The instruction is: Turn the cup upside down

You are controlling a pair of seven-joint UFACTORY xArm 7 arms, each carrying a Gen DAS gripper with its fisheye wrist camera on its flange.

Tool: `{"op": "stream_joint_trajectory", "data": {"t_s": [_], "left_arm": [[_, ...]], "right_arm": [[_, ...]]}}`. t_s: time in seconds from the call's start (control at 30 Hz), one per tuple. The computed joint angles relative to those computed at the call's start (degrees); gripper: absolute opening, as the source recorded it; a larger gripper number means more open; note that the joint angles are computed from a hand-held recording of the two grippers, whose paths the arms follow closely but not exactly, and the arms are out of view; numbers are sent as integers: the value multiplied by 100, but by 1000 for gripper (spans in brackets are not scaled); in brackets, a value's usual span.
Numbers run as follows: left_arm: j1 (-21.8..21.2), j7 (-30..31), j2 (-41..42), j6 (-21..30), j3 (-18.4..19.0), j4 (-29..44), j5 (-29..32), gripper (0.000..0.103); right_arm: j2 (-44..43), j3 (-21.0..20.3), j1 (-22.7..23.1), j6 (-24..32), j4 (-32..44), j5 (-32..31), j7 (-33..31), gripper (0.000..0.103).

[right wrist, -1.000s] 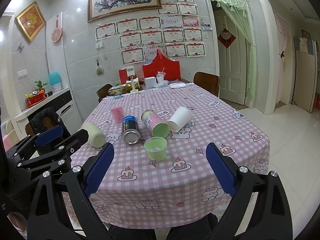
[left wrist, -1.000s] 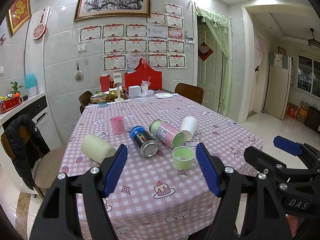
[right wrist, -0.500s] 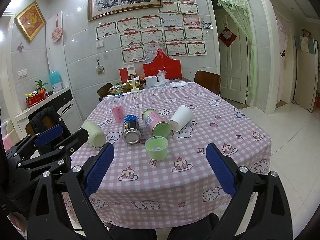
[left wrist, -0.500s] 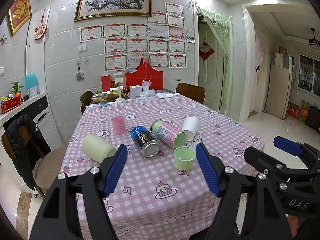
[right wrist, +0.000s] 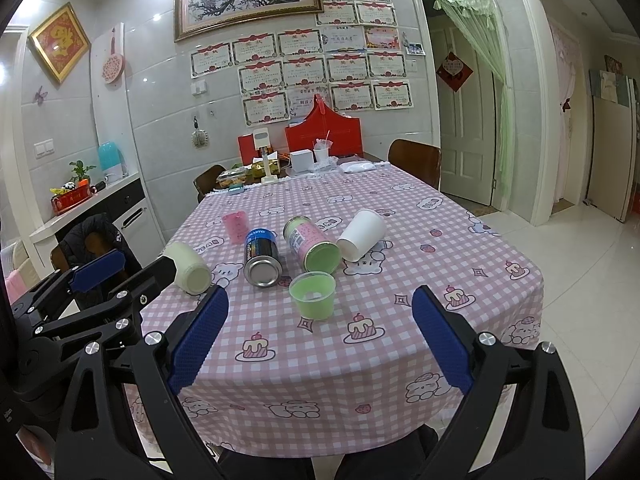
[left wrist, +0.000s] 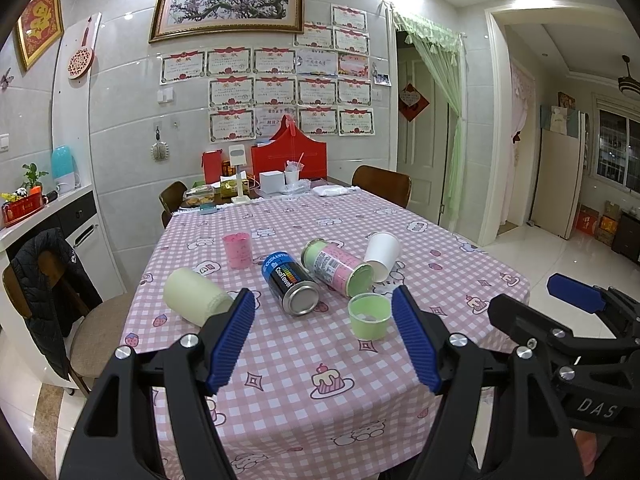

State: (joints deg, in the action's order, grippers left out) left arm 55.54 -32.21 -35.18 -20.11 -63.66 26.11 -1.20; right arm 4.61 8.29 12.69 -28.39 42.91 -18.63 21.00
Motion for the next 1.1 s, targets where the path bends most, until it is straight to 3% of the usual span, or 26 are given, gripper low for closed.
{"op": "stream_joint_trajectory", "data": {"t_s": [1.1], "left_arm": [[-11, 136, 98, -33, 61, -9, -24, 70]], "right_arm": [[31, 24, 2, 47, 17, -11, 32, 90]]}}
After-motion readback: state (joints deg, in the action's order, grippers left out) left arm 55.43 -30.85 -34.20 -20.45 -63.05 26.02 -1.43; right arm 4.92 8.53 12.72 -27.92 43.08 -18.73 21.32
